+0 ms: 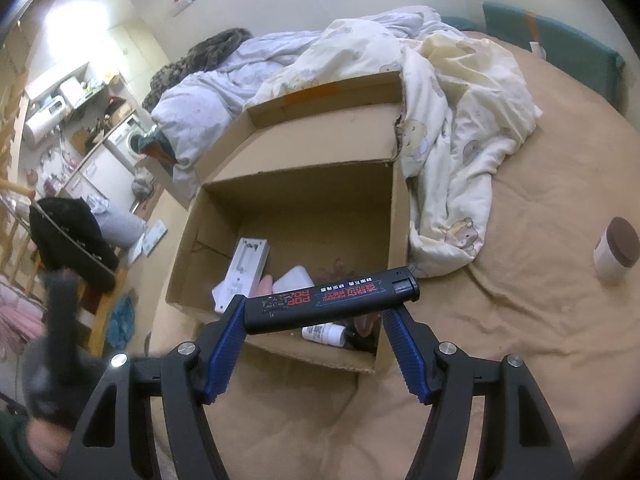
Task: Organize rigid objects
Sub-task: 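Carry the lighter and AA battery over the box with both tools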
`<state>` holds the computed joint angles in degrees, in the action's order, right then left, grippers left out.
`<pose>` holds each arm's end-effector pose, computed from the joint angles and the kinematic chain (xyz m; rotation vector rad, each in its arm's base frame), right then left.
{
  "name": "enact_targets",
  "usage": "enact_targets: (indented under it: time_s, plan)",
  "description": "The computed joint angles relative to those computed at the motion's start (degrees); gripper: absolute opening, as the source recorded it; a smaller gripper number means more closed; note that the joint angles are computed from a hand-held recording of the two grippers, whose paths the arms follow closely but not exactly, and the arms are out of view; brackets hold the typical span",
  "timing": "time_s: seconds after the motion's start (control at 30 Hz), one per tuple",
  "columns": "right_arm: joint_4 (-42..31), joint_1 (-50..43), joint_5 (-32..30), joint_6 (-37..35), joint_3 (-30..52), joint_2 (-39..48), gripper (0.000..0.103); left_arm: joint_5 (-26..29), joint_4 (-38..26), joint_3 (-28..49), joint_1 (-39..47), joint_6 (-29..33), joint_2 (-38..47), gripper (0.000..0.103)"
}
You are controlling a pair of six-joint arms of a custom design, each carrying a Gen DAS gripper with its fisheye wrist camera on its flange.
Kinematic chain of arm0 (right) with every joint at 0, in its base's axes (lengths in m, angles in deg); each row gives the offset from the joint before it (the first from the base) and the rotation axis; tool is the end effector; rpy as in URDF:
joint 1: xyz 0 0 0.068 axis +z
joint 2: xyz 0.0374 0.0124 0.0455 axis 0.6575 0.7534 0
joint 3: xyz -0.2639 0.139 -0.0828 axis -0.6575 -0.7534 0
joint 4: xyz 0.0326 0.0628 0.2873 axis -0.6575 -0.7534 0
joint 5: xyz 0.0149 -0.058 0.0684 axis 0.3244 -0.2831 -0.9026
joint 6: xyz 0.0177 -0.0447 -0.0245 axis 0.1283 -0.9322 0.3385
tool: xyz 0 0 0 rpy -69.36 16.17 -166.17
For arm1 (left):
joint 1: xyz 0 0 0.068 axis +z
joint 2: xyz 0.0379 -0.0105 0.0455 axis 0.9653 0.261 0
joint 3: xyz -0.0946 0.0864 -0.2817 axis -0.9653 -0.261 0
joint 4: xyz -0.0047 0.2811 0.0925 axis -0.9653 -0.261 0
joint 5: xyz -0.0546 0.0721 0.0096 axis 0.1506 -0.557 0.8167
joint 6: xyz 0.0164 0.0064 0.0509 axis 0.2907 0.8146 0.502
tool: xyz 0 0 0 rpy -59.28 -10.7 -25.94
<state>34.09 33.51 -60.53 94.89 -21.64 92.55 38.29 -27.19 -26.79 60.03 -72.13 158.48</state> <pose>0.2804 -0.0238 0.2174 0.1314 2.4805 0.4766 0.3095 -0.0876 0.1971 0.0686 2.7816 -0.3412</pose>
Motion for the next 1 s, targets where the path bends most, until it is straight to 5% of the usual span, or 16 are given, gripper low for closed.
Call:
enact_targets:
  time_s: [0.17,0.47,1.0]
  plan:
    - [0.3,2.9,2.1,0.4,1.1,2.3,0.072,1.4,-3.8,6.1,6.5,6.3,1.4,0.009]
    - [1.3,8.6,6.2,2.2,6.7,11.3,0.072,-3.3,-1.2,14.5,6.7,11.9,9.4,0.009]
    - [0.7,15.1,10.6,2.1,12.7,24.1,0.072,-9.8,7.6,15.6,3.5,15.0,19.9,0.009]
